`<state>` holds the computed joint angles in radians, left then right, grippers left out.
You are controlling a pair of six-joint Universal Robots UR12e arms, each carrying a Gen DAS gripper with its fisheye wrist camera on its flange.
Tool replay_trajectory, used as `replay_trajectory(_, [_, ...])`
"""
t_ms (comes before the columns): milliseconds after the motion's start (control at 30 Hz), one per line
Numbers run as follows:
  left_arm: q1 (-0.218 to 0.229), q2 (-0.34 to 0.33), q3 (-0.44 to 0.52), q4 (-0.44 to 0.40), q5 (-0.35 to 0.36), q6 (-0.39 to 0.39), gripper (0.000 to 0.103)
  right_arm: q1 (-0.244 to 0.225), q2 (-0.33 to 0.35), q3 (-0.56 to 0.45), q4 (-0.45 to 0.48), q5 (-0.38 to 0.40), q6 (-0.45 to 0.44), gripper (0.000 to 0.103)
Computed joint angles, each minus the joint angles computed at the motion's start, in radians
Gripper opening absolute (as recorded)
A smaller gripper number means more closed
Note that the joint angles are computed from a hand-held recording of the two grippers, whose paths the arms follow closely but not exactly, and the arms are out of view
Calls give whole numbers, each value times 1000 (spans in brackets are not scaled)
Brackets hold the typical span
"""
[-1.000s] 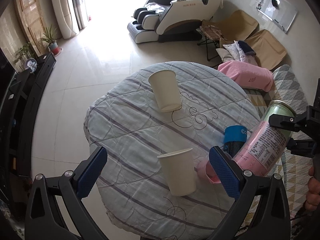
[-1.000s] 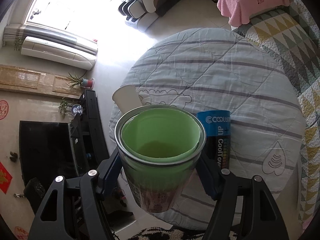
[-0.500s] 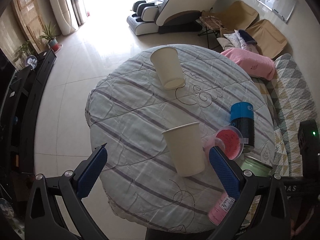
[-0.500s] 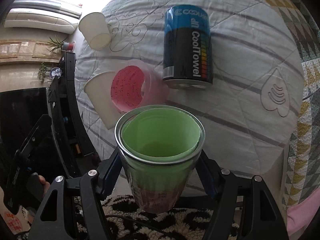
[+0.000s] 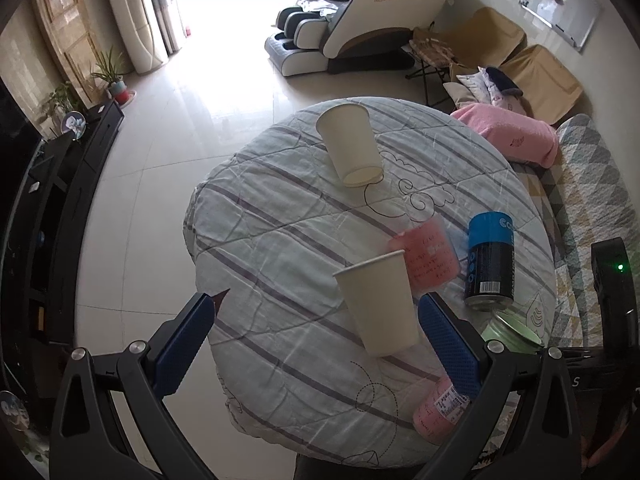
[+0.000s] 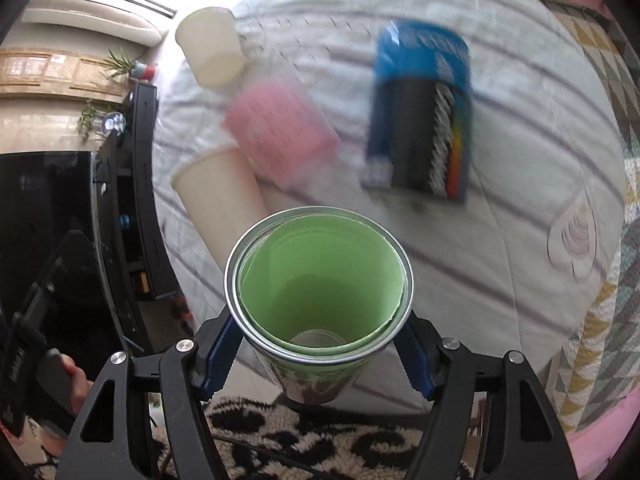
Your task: Flip cup upright
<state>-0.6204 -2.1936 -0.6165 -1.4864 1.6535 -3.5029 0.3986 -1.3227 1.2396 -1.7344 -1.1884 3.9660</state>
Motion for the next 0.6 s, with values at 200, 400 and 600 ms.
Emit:
replay_trajectory(200, [-29,29,-52,-10,8,-18,103,-1,-15,26,32,10,-56,71])
replay_trajectory(400, [-51,37,-71,-39,10,-20,103,0,-11,49,-11,6,-48,71])
replay_trajectory(600, [-59,36,-65,-29,13,-17,103,-13,-32,91,-40,51,-5,79])
